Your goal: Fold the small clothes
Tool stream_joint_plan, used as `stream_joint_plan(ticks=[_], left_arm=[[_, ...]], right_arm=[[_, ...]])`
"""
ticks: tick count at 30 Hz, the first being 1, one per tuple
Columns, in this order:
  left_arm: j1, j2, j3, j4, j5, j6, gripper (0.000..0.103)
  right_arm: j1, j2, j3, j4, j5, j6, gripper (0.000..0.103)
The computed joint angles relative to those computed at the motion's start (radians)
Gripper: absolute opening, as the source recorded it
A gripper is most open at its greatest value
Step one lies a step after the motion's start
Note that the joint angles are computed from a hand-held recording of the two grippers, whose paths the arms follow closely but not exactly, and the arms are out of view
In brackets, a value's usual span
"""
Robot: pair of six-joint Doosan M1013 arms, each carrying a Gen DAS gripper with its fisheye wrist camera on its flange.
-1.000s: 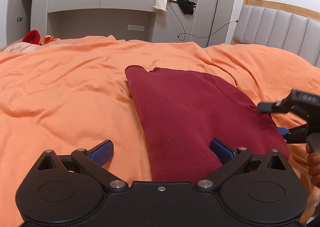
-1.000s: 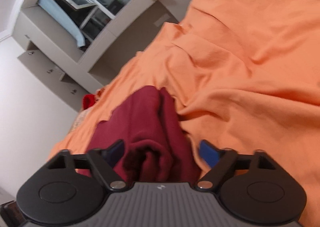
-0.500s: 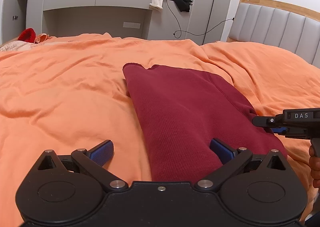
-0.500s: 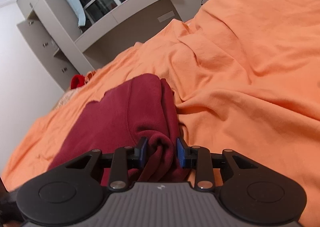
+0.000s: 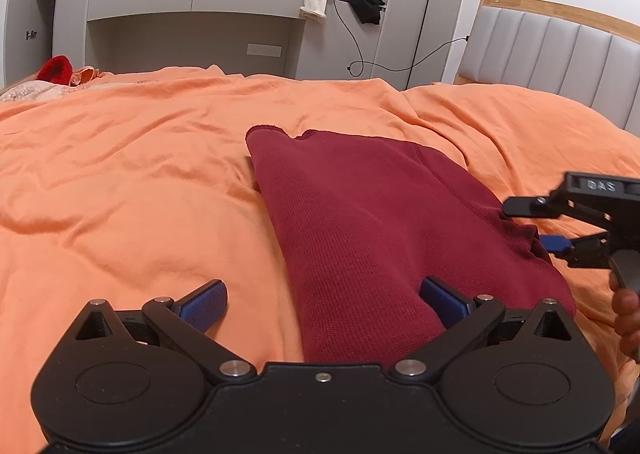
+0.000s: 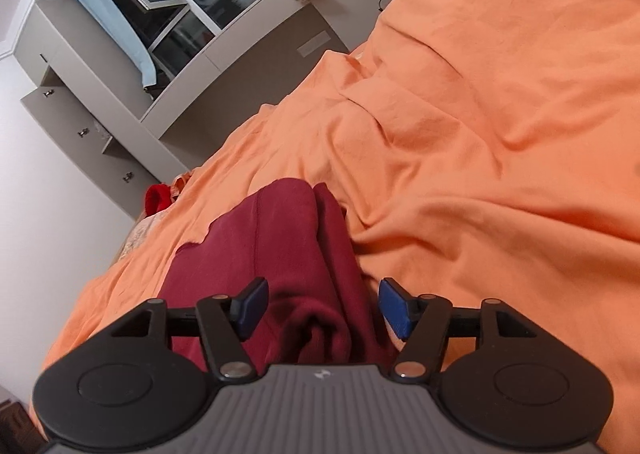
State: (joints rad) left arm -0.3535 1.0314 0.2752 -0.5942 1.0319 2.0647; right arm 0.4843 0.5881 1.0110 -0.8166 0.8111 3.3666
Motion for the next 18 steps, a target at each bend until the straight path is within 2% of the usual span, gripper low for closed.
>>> stream_joint_plan(ticks=[4, 6, 9, 14, 18], left_arm=[[0.000, 0.001, -0.003, 0.001, 0.002, 0.000, 0.103], [0.001, 0.000, 0.001, -0.001, 0.001, 0.004, 0.103], [0.001, -0.002, 0.006, -0.005, -0.001, 0.004, 0.103], [0.000, -0.011, 0.023, -0.003, -0.012, 0.007, 0.103], [0.000, -0.011, 0.024, -0.004, -0.013, 0.009, 0.103]], right_arm=[[-0.011, 0.023, -0.039, 0.049, -0.007, -0.054, 0.068], [-0.010, 0.034, -0.060, 0.075, 0.006, -0.109, 0.074], [-0.005, 0.043, -0.073, 0.072, 0.031, -0.148, 0.073], [-0.003, 0.031, -0.045, 0.047, 0.027, -0.086, 0.057], [0.004, 0.039, -0.059, 0.040, 0.055, -0.115, 0.051]])
